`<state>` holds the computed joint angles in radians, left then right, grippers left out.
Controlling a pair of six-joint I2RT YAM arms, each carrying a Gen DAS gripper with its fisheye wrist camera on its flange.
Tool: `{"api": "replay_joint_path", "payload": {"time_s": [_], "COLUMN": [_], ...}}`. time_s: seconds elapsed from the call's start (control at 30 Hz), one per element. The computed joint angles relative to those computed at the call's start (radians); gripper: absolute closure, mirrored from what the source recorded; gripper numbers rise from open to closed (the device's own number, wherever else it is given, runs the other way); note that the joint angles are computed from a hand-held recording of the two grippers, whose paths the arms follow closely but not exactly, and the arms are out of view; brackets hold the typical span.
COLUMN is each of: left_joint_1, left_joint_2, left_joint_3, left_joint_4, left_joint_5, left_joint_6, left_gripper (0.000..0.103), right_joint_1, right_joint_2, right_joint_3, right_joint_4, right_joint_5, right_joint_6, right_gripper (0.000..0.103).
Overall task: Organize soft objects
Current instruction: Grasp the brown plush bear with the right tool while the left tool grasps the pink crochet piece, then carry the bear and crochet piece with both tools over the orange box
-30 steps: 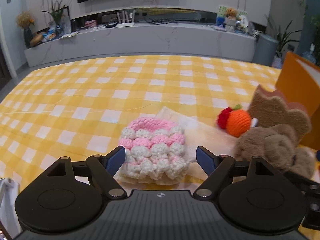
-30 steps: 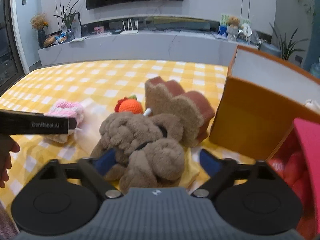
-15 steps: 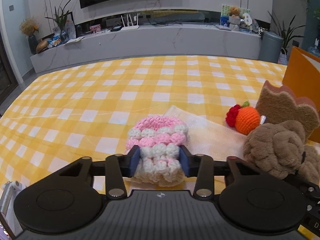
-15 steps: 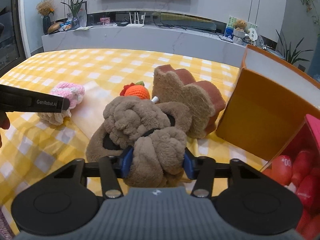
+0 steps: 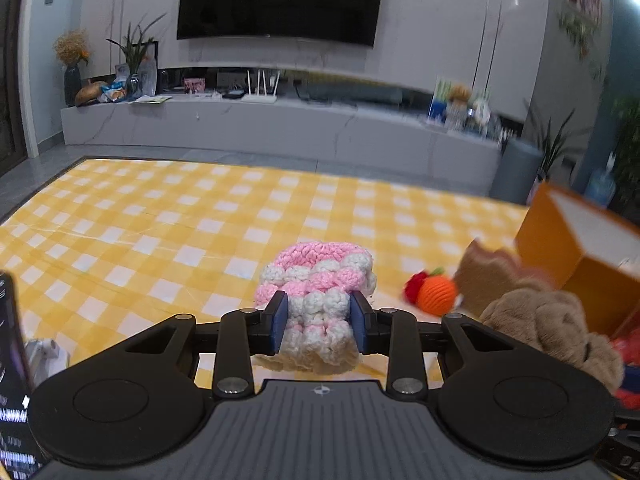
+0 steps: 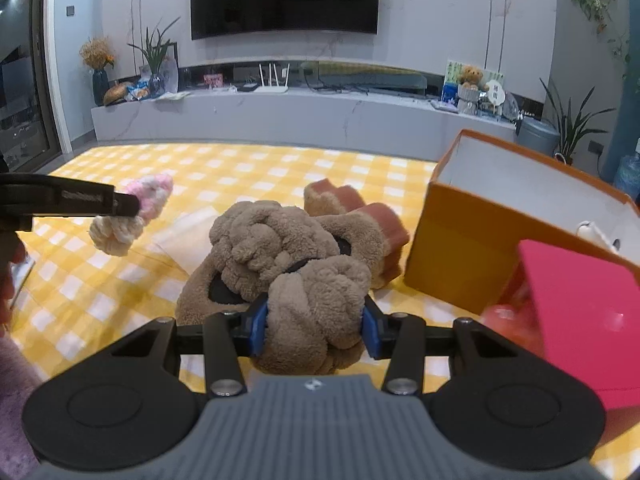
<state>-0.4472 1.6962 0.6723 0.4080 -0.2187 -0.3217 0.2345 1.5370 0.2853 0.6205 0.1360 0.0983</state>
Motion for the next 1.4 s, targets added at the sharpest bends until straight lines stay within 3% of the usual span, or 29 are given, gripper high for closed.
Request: {"api": "replay_joint_path", "payload": {"time_s": [0.1, 0.3, 0.57, 0.73, 0.9, 1.1, 1.4], "left_joint_1": [-0.008, -0.110, -0.254, -0.312, -0.358, -0.394, -0.409], "left_joint_2": [-0.086, -0.203, -0.257, -0.211, -0.132, 0.033, 0.313], "left_joint_3": [-0.069, -0.111, -0.049, 0.027, 0.159, 0.399, 0.736], "left_joint_4": [-0.001, -0.059, -0.103, -0.119, -0.135, -0.178, -0.299], "left_joint_5": [0.080, 0.059, -0.020, -0.025, -0.020, 0.010, 0.009], "left_joint_6": [-0.080, -0.081, -0.053, -0.034, 0.042, 0.132, 0.210], "left_gripper": [0.066, 0.066, 0.066, 0.066, 0.066, 0.066, 0.066], "right_joint_1": [-0.015, -0.070, -0.255, -0.432, -0.597, -0.722, -0.784], "right_joint_2": [-0.096, -0.346, -0.754, -0.875, -0.843, -0.664, -0.228], "right_joint_3": [-0.047, -0.134, -0.183, -0.168, -0.102, 0.004, 0.217], "right_joint_4": [-0.029, -0.112, -0.352, -0.446, -0.475, -0.413, -0.272], "right_joint_5": [-0.024, -0.048, -0.137, -0.236, -0.355, -0.432, -0.384], "right_joint_6": [-0.007, -0.033, -0.047, -0.073, -0.087, -0.161, -0.291], "right_gripper": [0.057, 0.057, 0.057, 0.057, 0.057, 0.057, 0.057]}}
